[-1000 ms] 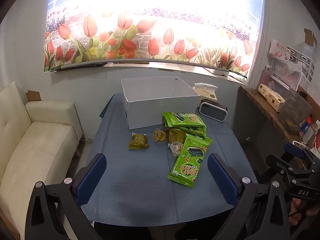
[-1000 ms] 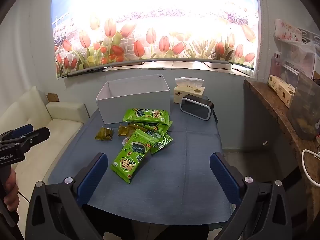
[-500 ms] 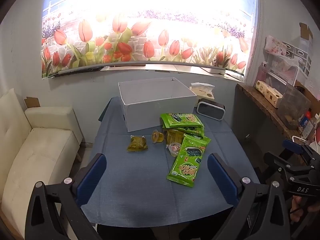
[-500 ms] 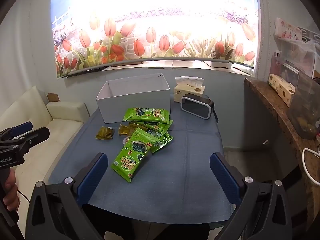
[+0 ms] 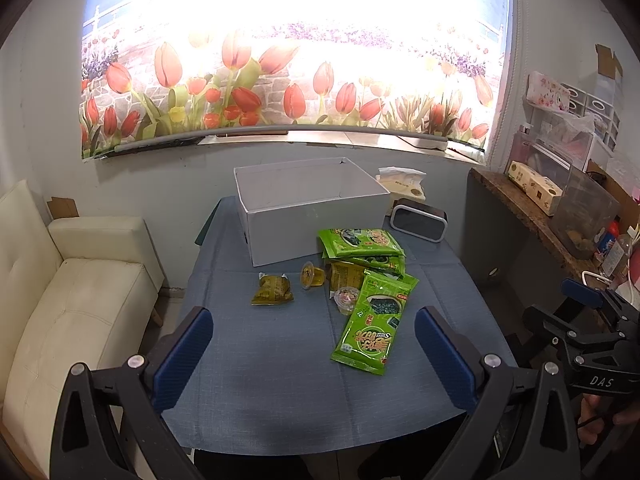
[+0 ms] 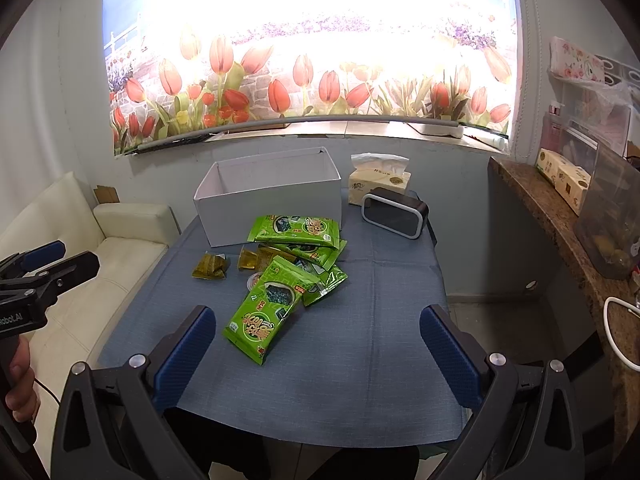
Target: Organize snacks
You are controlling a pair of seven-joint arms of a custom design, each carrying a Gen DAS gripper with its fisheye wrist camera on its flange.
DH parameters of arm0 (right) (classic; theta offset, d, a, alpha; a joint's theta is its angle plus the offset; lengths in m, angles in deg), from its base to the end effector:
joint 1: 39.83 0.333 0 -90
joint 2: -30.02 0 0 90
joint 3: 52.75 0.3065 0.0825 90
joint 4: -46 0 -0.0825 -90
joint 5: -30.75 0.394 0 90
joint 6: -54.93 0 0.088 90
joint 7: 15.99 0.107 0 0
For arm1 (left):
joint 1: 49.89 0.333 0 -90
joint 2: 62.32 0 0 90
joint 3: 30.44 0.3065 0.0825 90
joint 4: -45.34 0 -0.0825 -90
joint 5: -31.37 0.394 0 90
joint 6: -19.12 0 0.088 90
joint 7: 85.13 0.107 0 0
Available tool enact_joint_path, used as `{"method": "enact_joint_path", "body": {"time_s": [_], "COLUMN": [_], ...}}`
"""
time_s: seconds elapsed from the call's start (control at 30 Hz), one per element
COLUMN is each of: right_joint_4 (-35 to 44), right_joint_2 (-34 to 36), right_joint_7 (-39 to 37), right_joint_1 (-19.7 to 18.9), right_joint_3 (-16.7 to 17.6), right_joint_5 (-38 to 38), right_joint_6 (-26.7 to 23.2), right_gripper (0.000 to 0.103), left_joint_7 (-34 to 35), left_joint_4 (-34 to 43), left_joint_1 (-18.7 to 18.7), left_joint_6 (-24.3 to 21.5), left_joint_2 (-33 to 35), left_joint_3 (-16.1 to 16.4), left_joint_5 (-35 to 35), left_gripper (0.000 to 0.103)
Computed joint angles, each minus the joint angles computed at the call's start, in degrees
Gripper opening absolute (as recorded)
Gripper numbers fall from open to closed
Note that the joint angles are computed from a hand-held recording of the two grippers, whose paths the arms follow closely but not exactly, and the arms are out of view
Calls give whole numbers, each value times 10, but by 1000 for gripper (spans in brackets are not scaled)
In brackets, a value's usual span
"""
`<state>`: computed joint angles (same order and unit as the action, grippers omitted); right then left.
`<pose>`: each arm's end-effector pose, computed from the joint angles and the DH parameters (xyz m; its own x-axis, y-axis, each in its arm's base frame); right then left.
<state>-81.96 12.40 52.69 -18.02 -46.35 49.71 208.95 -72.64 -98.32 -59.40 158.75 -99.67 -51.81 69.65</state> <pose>0.4618 0.2419 0.5715 0.5965 -0.8024 -0.0163 -0.5740 -0.4124 -0.7074 0.3555 -0.2293 0.5356 0.3619 -0.9284 0.0841 -0.5510 -0.2858 -0.7840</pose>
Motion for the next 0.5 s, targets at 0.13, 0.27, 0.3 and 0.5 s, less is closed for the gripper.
{"method": "enact_joint_path", "body": {"time_s": [0.13,0.27,0.3,0.5], "right_joint_4": [-2,-3,-4,-5], "right_joint_2": [0,-2,-3,-4], "right_joint_7": [1,2,1,-1], "right_joint_1": [0,0,0,0], "right_joint_3": [0,0,-1,-1], "right_joint_5": [-2,-2,-1,-1], "right_joint_6": [2,3,3,1], "right_gripper": [103,103,103,103], "left_joint_7": [1,-1,-1,-2], "left_joint_4": [1,2,2,3], "left_joint_1": [-1,-1,-1,-2], "left_joint_6": [-2,-4,-4,-3], "left_joint_2": [1,1,2,4], "left_joint_3": [0,-1,0,0], "left_joint_5": [0,0,1,2], "left_gripper": [103,103,103,103]}}
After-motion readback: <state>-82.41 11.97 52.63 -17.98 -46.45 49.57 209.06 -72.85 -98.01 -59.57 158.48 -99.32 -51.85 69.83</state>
